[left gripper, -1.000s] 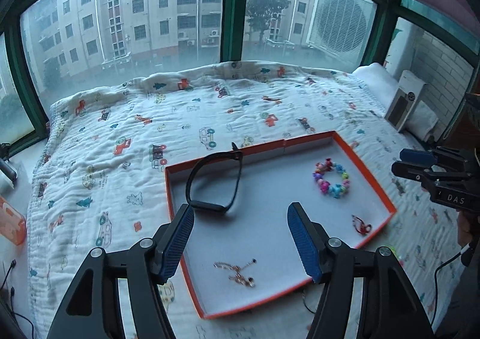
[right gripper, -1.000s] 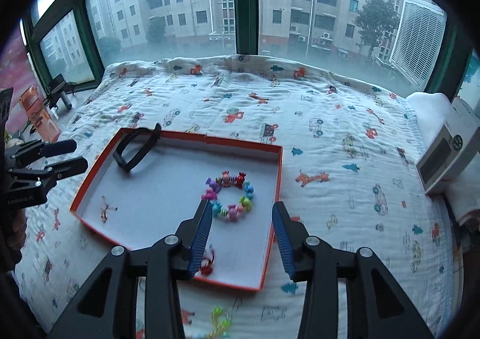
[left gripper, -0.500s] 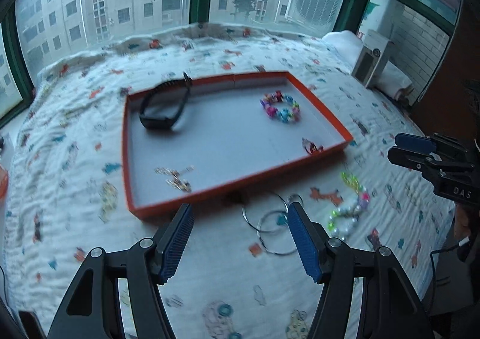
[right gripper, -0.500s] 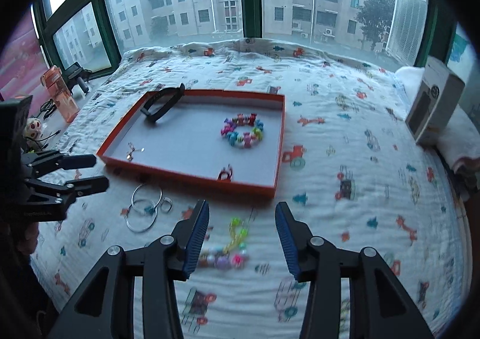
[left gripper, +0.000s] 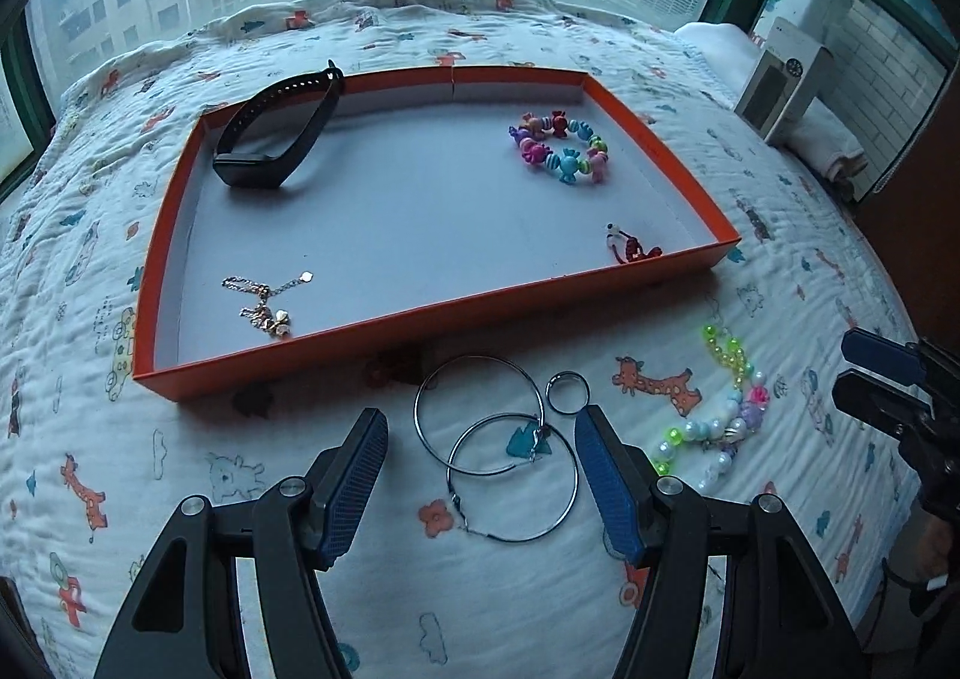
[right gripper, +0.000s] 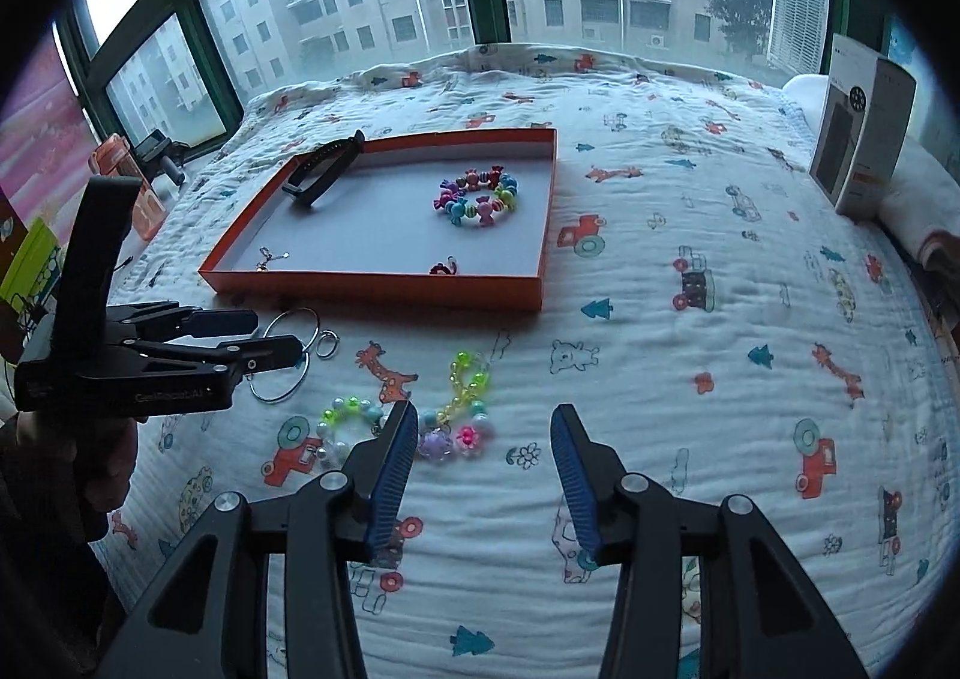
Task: Organize jewelry
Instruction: 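Move the left tool to the silver hoops while the right tool approaches the pearl bracelet, then close the left tool on the silver hoops while the right tool grasps the pearl-and-green bracelet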
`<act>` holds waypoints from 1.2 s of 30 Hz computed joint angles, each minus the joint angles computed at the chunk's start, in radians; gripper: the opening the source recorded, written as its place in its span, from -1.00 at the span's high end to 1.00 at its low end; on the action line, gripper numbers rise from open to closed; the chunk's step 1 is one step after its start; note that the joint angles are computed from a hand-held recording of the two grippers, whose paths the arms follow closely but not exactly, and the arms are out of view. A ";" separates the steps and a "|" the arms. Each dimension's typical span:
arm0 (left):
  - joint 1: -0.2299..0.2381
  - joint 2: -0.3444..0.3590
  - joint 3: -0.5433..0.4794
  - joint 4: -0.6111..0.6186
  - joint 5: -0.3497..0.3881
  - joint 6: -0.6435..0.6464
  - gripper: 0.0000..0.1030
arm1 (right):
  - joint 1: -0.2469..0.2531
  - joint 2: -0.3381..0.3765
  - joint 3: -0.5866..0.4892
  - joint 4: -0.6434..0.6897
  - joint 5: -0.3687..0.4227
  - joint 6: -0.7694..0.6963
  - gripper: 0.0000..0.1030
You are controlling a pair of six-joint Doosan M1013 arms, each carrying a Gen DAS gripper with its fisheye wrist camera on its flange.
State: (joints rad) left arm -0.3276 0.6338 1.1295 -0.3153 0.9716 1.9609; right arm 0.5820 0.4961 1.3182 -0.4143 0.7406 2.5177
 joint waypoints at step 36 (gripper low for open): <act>0.012 -0.046 0.054 0.001 -0.125 -0.009 -0.01 | -0.021 0.009 0.019 0.119 -0.042 -0.073 0.02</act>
